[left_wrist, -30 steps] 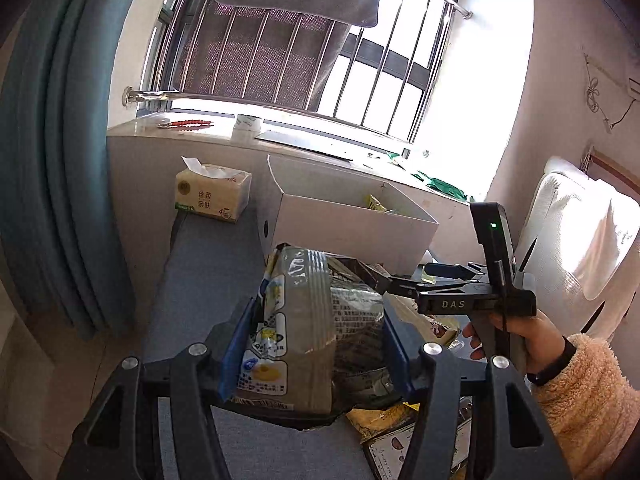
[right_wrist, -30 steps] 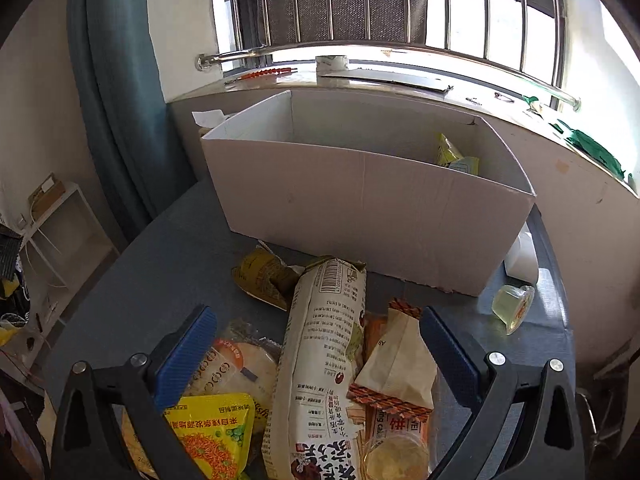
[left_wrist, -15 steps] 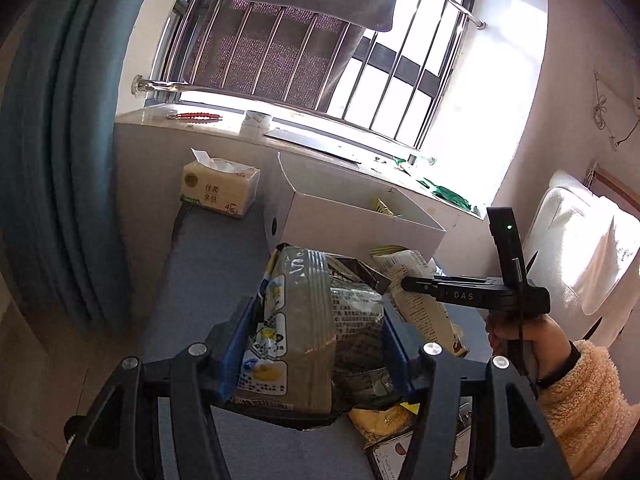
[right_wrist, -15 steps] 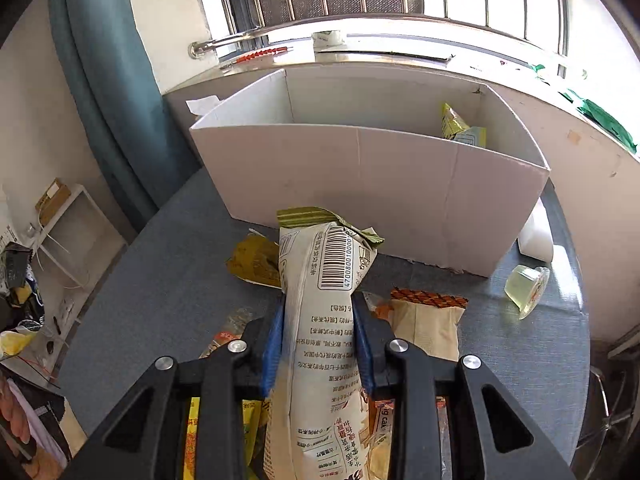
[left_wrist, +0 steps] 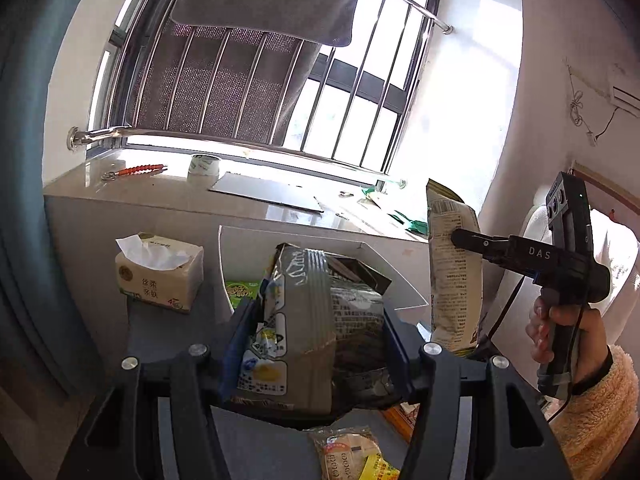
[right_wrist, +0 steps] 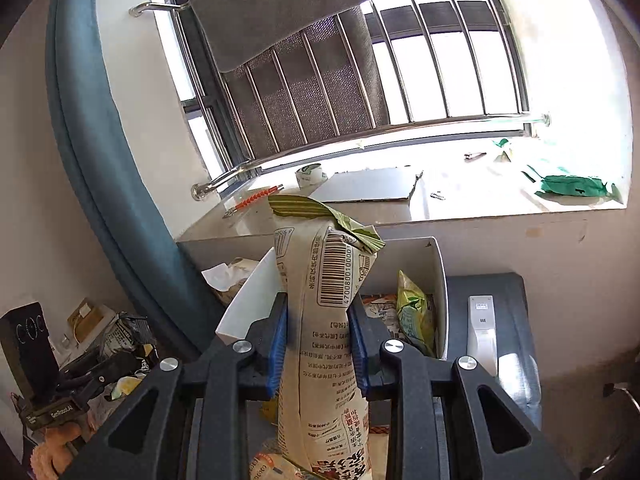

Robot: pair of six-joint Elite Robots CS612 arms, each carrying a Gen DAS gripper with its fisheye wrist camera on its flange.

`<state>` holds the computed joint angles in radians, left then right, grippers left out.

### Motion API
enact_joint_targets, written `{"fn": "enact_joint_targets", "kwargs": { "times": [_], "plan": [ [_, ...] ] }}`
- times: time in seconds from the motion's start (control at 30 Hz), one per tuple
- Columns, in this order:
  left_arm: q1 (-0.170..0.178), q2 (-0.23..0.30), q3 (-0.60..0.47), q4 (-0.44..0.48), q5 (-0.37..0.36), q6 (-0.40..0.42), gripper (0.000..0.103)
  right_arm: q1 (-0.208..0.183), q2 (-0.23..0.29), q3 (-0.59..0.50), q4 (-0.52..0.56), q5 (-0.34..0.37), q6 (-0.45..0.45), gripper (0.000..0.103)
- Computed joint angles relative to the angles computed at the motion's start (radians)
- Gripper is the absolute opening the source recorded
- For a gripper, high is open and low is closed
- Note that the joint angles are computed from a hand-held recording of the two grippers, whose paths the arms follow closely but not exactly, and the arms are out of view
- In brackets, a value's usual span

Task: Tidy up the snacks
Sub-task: 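Drop both bags into the white box by opening both grippers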

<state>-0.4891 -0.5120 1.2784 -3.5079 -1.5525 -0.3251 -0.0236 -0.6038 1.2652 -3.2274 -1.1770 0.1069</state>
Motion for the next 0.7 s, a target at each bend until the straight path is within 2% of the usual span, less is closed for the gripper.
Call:
{"fn": "enact_joint_targets", "kwargs": {
  "times": [0.1,0.17,0.33,0.4,0.43,0.47,0.5,0.53,0.6,0.7],
  "plan": [
    [0.007,0.042,-0.134,0.108,0.028,0.043,0.063,0.0,0.028,-0.099,0.059,-0.015,0.001,0.03],
    [0.009,0.077,-0.233,0.19,0.056,0.065,0.063,0.004,0.054,-0.177,0.117,-0.053,-0.024,0.03],
    [0.022,0.182,-0.473,0.415,0.073,0.046,0.063,0.017,0.137,-0.361,0.301,-0.158,-0.071,0.03],
    [0.02,0.217,-0.549,0.499,0.091,0.087,0.066,0.016,0.164,-0.416,0.386,-0.148,-0.076,0.031],
    [0.016,0.234,-0.585,0.548,0.115,0.114,0.071,0.013,0.177,-0.439,0.43,-0.129,-0.071,0.034],
    [0.015,0.252,-0.625,0.607,0.125,0.127,0.093,0.012,0.184,-0.449,0.457,-0.127,-0.058,0.039],
    [0.016,0.268,-0.658,0.655,0.12,0.122,0.103,0.013,0.193,-0.458,0.465,-0.142,-0.048,0.069],
    [0.018,0.275,-0.673,0.693,0.117,0.102,0.103,0.014,0.197,-0.455,0.456,-0.16,-0.045,0.103],
    [0.022,0.281,-0.678,0.724,0.092,0.065,0.103,0.016,0.197,-0.432,0.404,-0.188,-0.039,0.103],
    [0.021,0.272,-0.646,0.709,0.095,0.055,0.103,0.012,0.187,-0.403,0.385,-0.169,-0.025,0.103]
  ]
}}
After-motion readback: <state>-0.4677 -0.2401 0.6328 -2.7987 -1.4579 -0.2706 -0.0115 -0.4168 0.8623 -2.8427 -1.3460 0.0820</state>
